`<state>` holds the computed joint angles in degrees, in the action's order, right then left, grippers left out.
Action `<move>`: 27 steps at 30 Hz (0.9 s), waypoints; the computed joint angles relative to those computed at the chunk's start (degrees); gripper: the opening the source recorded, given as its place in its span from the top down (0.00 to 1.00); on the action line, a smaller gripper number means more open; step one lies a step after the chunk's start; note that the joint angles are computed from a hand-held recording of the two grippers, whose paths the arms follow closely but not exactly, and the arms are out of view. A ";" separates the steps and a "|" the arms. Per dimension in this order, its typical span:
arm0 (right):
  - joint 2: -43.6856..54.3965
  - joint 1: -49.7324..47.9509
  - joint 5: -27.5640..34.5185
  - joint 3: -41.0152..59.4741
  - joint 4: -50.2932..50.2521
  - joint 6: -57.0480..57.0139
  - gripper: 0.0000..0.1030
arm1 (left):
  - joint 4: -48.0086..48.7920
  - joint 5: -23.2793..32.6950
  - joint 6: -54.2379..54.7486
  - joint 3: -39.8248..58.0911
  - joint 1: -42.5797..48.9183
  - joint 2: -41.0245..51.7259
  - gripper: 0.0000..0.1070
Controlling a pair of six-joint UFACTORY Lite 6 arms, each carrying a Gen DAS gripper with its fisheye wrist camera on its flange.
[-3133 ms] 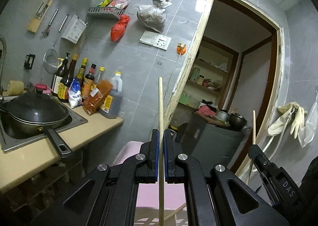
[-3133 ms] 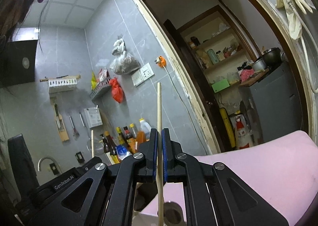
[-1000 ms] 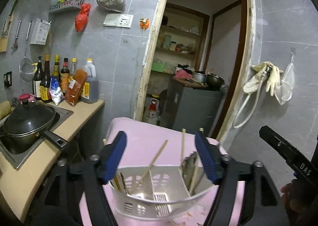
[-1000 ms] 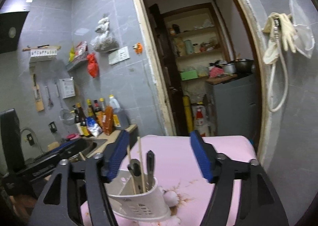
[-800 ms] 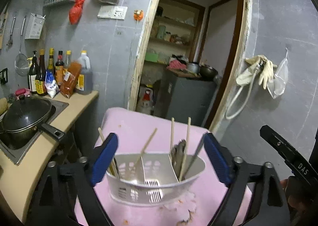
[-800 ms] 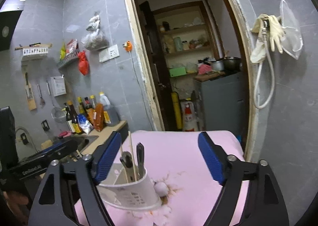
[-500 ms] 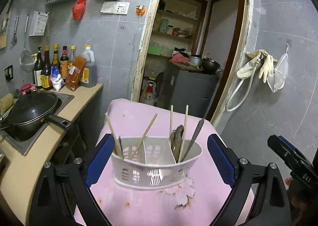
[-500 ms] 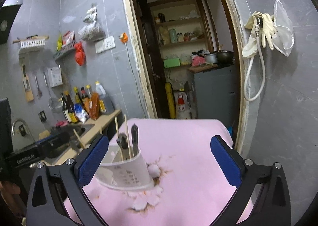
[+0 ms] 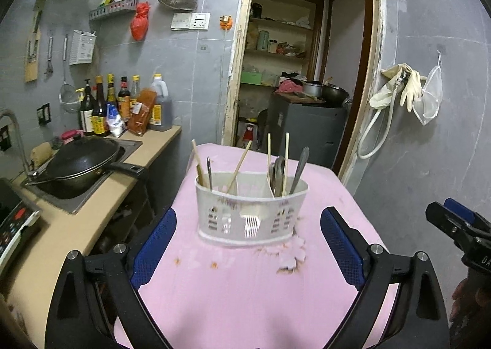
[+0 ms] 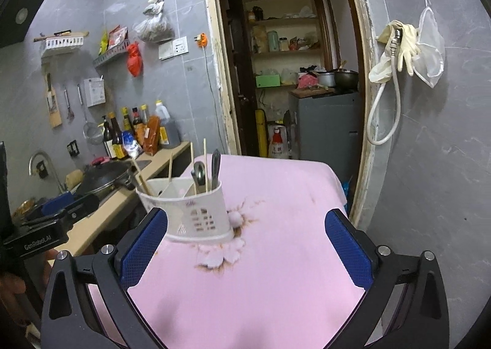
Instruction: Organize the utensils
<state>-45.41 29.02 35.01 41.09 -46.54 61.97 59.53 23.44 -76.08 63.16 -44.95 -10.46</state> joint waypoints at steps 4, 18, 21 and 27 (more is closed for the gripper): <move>-5.28 11.65 11.65 -2.36 -5.37 7.77 0.00 | 3.99 7.24 -5.96 -5.20 -6.58 -5.31 0.14; -12.35 57.34 55.44 -5.25 -15.96 32.20 0.00 | 9.06 21.99 -14.13 -12.95 -22.39 -13.93 0.14; -12.18 62.71 60.48 -5.11 -16.77 34.74 0.00 | 10.14 22.97 -15.43 -13.49 -24.20 -14.55 0.14; -11.83 67.30 64.92 -4.80 -17.48 37.06 0.00 | 10.61 24.86 -16.58 -13.35 -26.50 -15.17 0.14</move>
